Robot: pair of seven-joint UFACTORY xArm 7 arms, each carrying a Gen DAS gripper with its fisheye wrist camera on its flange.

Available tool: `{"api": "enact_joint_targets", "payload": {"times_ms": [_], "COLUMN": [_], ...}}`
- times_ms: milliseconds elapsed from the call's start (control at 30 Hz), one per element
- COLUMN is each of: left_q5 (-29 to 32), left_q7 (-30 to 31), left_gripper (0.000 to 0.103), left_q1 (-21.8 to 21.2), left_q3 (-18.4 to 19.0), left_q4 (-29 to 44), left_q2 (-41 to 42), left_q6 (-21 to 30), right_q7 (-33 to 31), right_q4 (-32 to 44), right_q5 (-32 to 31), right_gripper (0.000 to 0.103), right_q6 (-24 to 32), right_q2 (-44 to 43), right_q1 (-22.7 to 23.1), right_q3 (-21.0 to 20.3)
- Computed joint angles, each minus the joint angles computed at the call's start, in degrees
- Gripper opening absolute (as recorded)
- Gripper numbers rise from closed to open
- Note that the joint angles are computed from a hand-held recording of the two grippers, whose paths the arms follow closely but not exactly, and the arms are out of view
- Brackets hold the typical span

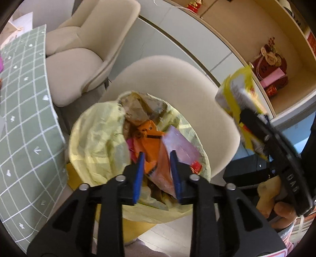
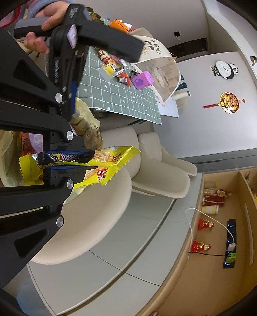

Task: Collect trash
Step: 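Carry the purple and yellow wrappers over the bin and release both, then move both open grippers back over the table toward the remaining items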

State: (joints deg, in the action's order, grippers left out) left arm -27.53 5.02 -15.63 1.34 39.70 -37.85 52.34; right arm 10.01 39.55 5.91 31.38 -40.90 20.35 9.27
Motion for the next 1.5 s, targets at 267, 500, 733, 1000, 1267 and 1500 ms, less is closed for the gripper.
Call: {"api": "enact_joint_targets", "payload": {"times_ms": [267, 500, 733, 1000, 1267, 1500], "left_q5": [5.0, 9.4, 12.7, 14.7, 15.0, 9.7], "left_q7": [-0.2, -0.5, -0.4, 2.4, 10.2, 28.5], "left_gripper": [0.029, 0.029, 0.034, 0.035, 0.035, 0.035], "left_q1": [3.9, 8.0, 13.2, 19.0, 25.2, 24.5], "left_q3": [1.0, 3.4, 6.2, 11.7, 19.7, 32.5], "left_q4": [-0.8, -2.5, -5.6, -7.2, -5.7, 4.9], "left_q2": [-5.0, -10.5, -15.3, -17.3, -12.9, 0.5], "left_q6": [-1.3, 0.4, 0.9, 3.3, 2.8, 1.7], "right_q7": [-3.0, -5.0, -4.3, 1.9, 13.2, 28.9], "right_q4": [-2.4, -2.6, -1.4, 0.9, 8.1, 20.3], "right_q5": [8.2, 10.4, 10.4, 3.2, -5.3, -20.4], "right_gripper": [0.009, 0.010, 0.014, 0.036, 0.036, 0.036], "right_q6": [-1.7, -0.3, 3.3, 5.9, 3.4, -0.7], "right_q2": [6.8, 14.9, 14.0, 9.9, 12.3, 25.9], "right_q1": [7.3, 8.0, 6.4, 4.0, 1.9, -0.8], "right_q3": [-2.9, -2.1, 0.0, 3.9, 10.3, 19.2]}}
